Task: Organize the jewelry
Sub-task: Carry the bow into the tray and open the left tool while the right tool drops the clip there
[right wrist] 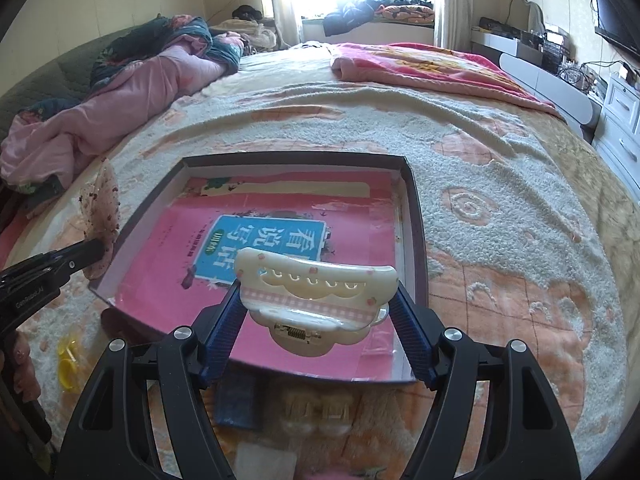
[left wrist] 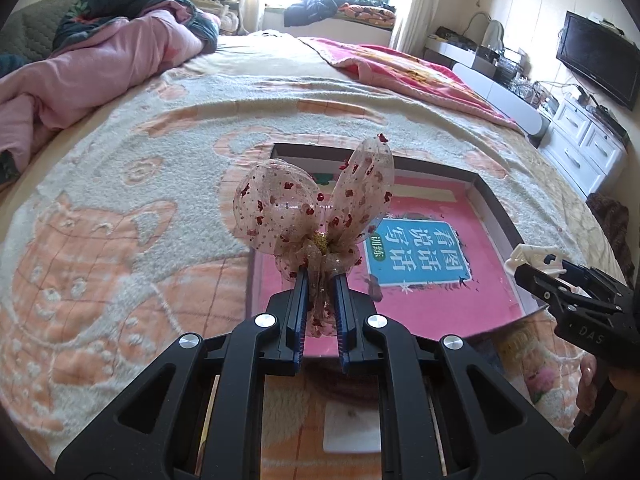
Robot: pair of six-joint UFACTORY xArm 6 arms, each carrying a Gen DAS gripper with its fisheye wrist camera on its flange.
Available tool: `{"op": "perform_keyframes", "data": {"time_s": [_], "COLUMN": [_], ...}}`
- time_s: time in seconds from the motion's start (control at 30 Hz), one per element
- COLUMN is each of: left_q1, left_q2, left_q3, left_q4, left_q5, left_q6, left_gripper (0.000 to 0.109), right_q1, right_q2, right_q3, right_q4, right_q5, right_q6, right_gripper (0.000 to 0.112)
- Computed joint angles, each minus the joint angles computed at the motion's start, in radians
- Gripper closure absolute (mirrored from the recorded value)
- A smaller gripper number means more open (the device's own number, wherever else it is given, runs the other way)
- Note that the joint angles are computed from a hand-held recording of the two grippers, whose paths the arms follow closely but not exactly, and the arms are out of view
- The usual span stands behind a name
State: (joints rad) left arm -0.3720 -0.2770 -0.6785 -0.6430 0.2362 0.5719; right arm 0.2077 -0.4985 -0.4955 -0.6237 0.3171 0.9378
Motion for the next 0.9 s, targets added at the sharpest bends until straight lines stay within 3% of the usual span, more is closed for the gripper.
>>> {"op": "perform_keyframes", "data": {"time_s": [0.47,0.83,0.9], "left_q1": [-0.036,-0.034,-0.034], "left_q2": [0.152,0.188,0.185], "left_q3": [-0.108,-0.115,-0.109], "left_q4": [0.100,0.132,0.125], "left_q5": [0.024,0.033,0.033], "left_q6": [-0.023,-0.031,-0.026], "left_gripper": [0.099,0.087,0.084], "right_q1": [-0.045,-0.033,-0.032], "right_q2": [0.156,0.195,0.192], "right_q3": [-0.073,-0.081,-0.077], "right_q4": [0.110,0.092,0.079], "right_q5": [-0.013,-0.018,-0.023], "right_q6": [-0.116,-0.103,-0.094], "right_gripper": [0.043,0.043,0.038]}}
